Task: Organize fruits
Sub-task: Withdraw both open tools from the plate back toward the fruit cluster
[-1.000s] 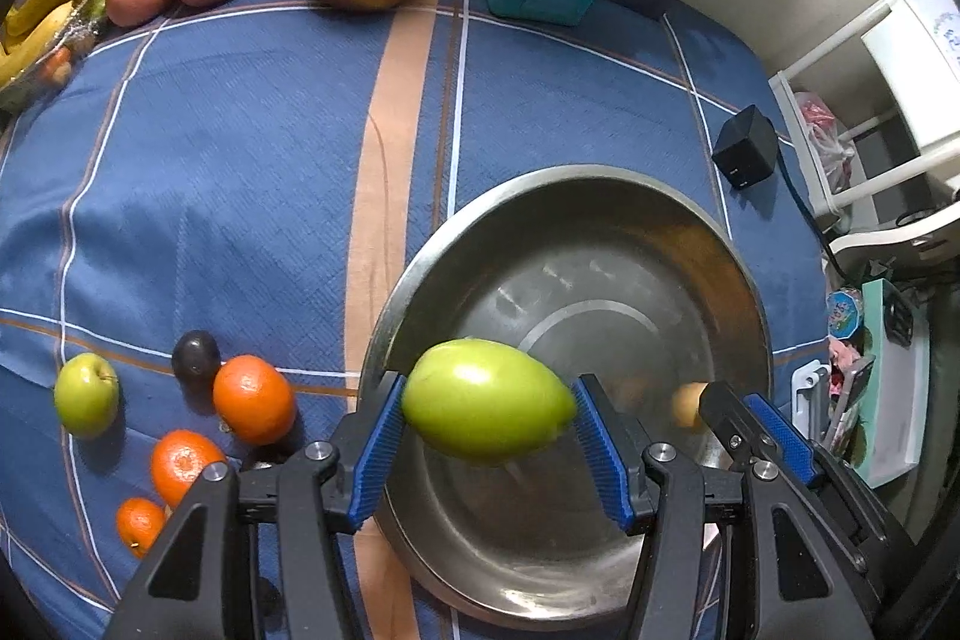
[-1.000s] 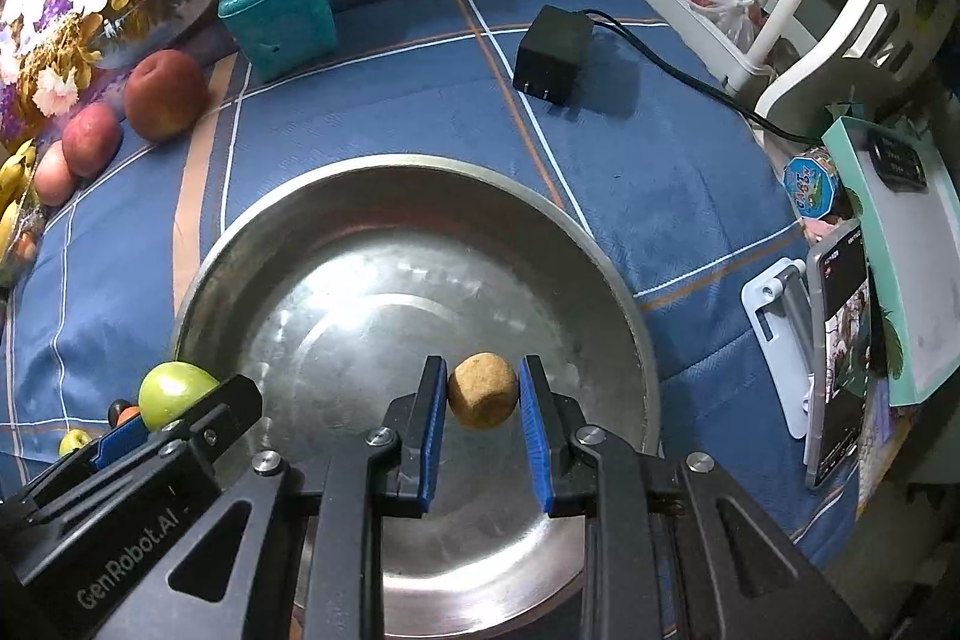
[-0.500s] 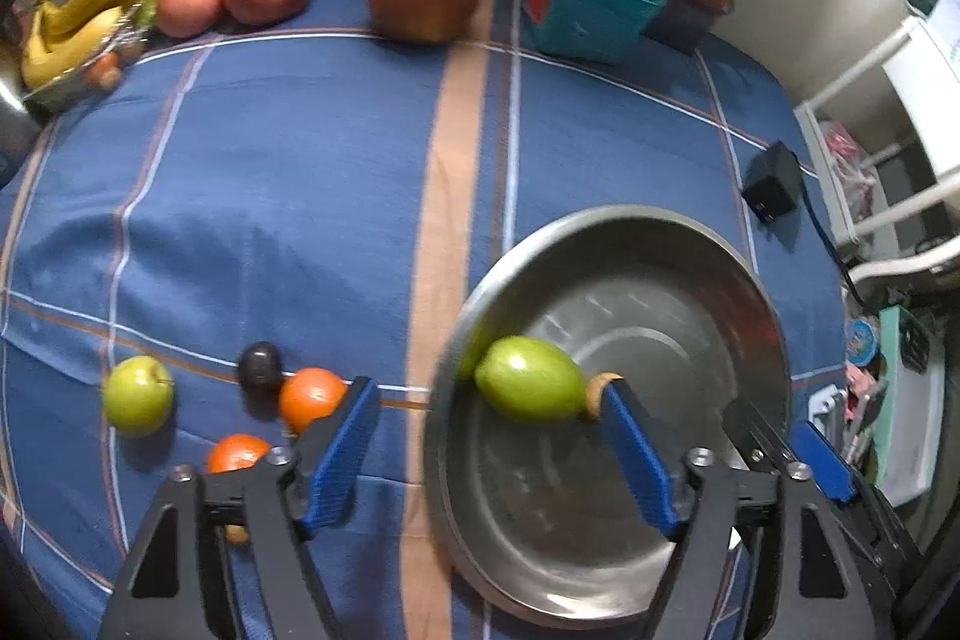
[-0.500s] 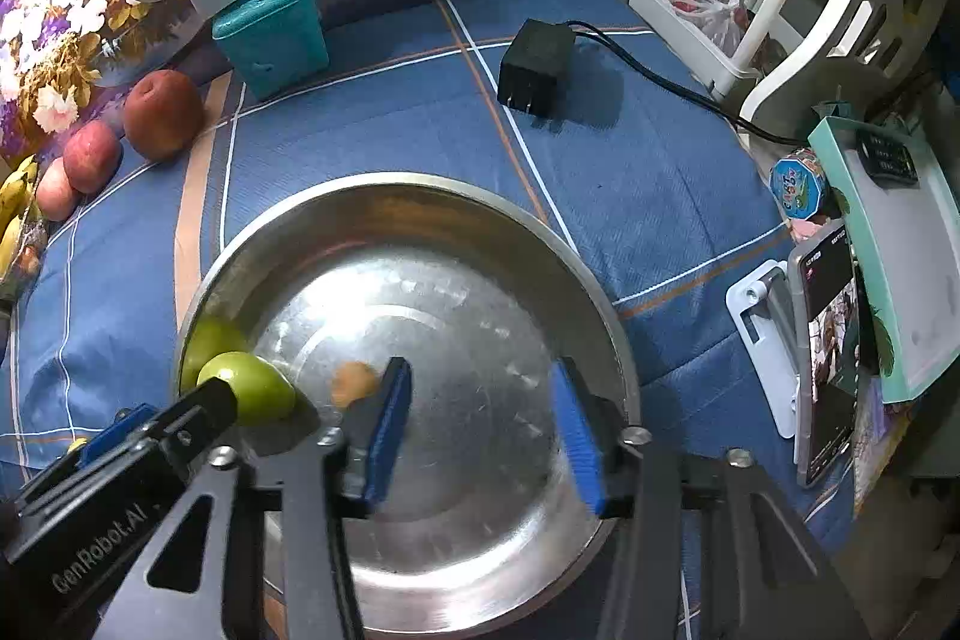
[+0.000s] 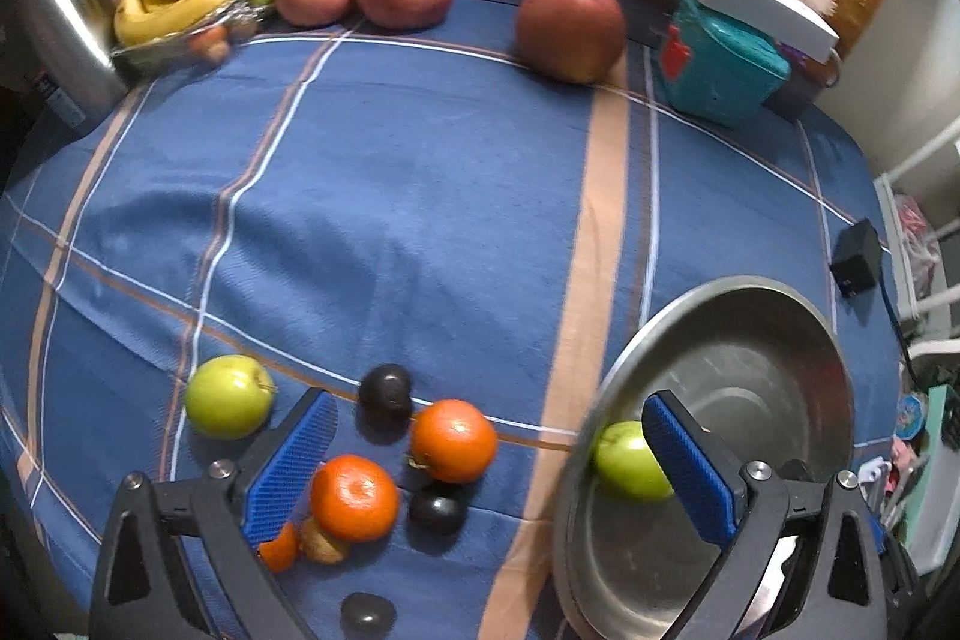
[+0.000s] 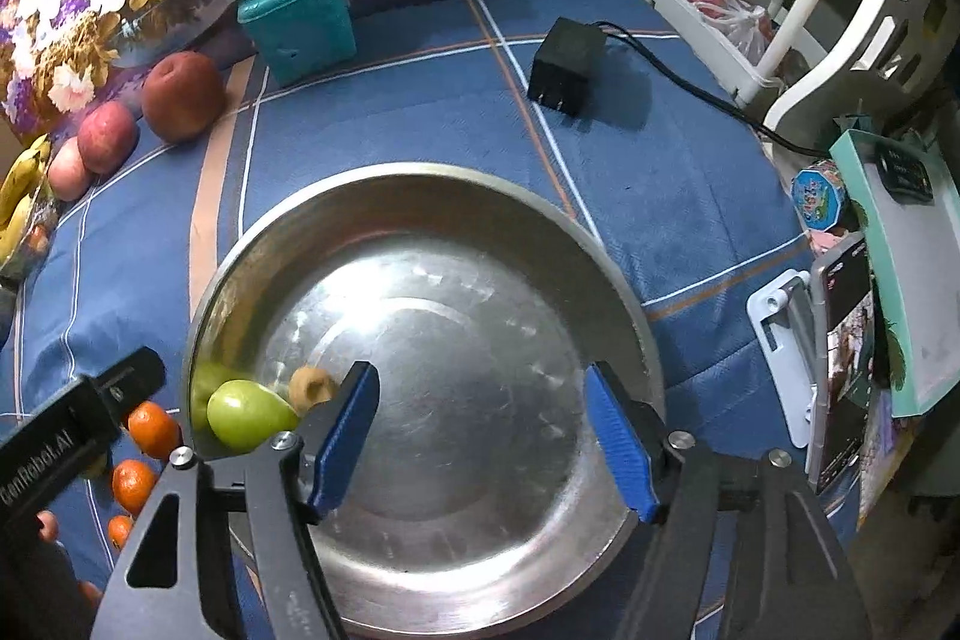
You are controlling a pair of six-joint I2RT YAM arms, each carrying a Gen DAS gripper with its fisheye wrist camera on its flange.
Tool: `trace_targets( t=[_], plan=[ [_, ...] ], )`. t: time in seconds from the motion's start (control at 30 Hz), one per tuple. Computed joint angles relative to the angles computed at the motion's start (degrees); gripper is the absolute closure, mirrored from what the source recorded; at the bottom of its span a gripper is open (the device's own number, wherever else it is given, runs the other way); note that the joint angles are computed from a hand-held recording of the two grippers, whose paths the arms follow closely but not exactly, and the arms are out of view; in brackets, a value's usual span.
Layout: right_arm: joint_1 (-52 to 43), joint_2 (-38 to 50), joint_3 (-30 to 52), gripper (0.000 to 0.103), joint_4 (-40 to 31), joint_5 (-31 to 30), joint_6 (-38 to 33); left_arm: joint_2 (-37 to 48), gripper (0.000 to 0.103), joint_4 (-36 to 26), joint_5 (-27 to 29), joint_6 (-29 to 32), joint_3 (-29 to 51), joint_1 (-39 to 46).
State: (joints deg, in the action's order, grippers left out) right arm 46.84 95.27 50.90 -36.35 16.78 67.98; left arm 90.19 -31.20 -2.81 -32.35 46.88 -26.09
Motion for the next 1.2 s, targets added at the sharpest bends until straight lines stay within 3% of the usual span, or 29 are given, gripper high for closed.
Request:
trace_targets(
  t=[0.17,0.27,0.53,0.77,1.2],
  plan=[
    [0.08,1.09,0.16,0.030,1.29,-0.35,-1.10,0.53,0.000,0.90,-0.72,-0.36,-0.84,0.79],
    [0.12,1.41,0.05,0.008,1.96,-0.22,-1.09,1.14,0.000,1.40,-1.45,-0.25,-1.17,0.89],
    [0.07,0.69,-0.93,0.008,4.38,0.25,-2.03,1.84,0.000,2.46,-0.52,0.69,-2.10,1.86],
    [1.04,1.84,0.54,0.008,4.67,0.46,-3.50,1.78,0.000,2.13,-3.06,2.78,-2.95,2.13],
    [5.61,4.24,5.45,0.008,-0.04,2.00,-3.72,-4.99,0.000,-0.94,-6.87,4.89,-9.08,9.41]
  ],
)
